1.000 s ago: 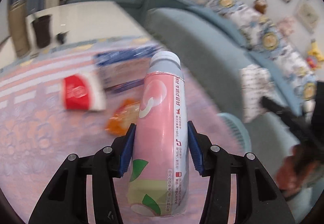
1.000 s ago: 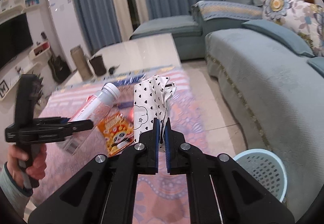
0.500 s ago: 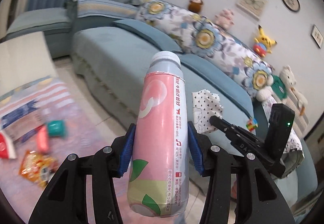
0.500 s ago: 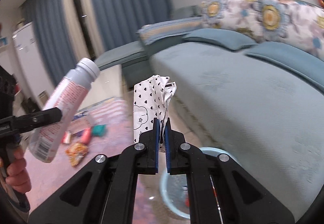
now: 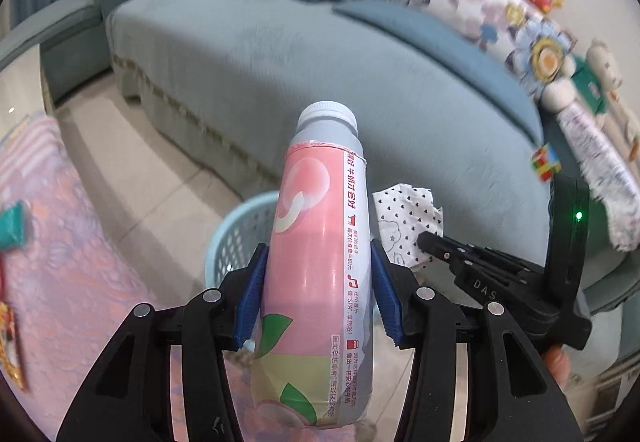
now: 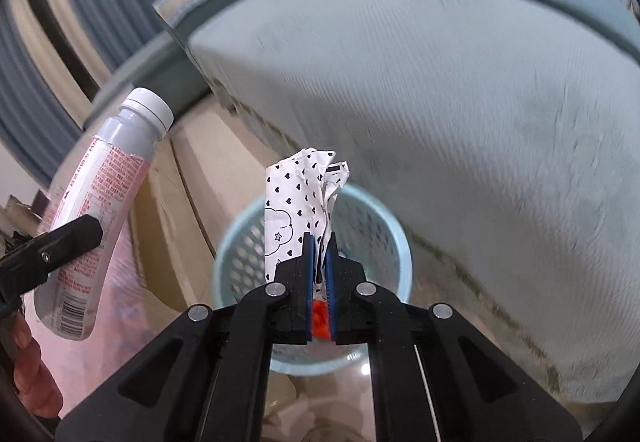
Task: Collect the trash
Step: 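Open both tools to drop the pink bottle and tissue into the basket, then move both tools back to the table toward the red cup and teal bag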
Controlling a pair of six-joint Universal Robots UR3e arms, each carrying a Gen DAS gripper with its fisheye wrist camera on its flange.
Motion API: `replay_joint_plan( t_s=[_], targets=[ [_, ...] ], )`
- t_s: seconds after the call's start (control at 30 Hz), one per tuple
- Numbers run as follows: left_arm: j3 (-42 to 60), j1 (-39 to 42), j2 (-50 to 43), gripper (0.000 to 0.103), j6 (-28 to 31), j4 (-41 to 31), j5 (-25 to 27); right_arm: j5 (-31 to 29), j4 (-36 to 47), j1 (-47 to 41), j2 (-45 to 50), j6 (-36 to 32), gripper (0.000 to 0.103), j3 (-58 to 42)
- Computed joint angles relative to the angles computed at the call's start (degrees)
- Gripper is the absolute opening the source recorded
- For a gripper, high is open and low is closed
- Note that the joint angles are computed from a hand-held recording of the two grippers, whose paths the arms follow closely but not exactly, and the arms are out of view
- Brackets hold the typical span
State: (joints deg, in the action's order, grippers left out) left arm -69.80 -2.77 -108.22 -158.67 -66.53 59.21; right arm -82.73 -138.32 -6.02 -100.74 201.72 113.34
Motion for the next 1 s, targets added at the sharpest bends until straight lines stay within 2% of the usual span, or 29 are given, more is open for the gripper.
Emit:
replay_joint_plan(
  t_s=[0.13, 0.37, 0.43, 0.5, 0.57, 0.7, 0.83, 1.0],
  targets=[
    [0.1, -0.6, -2.1, 0.047, -0.1, 0.1, 2.3, 0.8, -0.7, 0.3, 3.0, 0.4, 0.004, 0.8],
    [-2.3, 1.7, -0.5, 0.050, 1.1, 0.0, 0.2, 0.1, -1.0, 2.7, 5.7, 1.9, 0.009, -1.4],
    [-2.5, 2.1, 0.0, 0.050, 1.2, -0.3, -0.3, -0.6, -0.9, 3.5, 6.7, 2.6, 0.016, -2.7],
    [-3.0, 2.9, 1.0, 0.050, 1.9, -1.1, -0.9, -0.7, -0.9, 3.4, 5.8, 2.6, 0.032, -2.1],
    [-3.5, 3.4, 1.8, 0.050, 2.2, -1.3, -1.4, -1.4, -0.8, 4.0, 5.8, 2.6, 0.038, -2.4],
    [-3.8, 4.6, 3.2, 0.050, 3.2, -2.8, -2.5, -1.2, 0.1, 6.9, 7.8, 2.1, 0.038, -5.4],
    [-6.2, 7.4, 6.9, 0.051, 4.9, -3.9, -4.2, -3.8, 1.4, 11.3, 10.7, 0.9, 0.038, -10.8],
    [-10.7, 15.4, 13.9, 0.054, 7.8, -5.8, -8.2, -7.0, 1.8, 18.3, 14.6, 0.0, 0.041, -20.4]
  ],
)
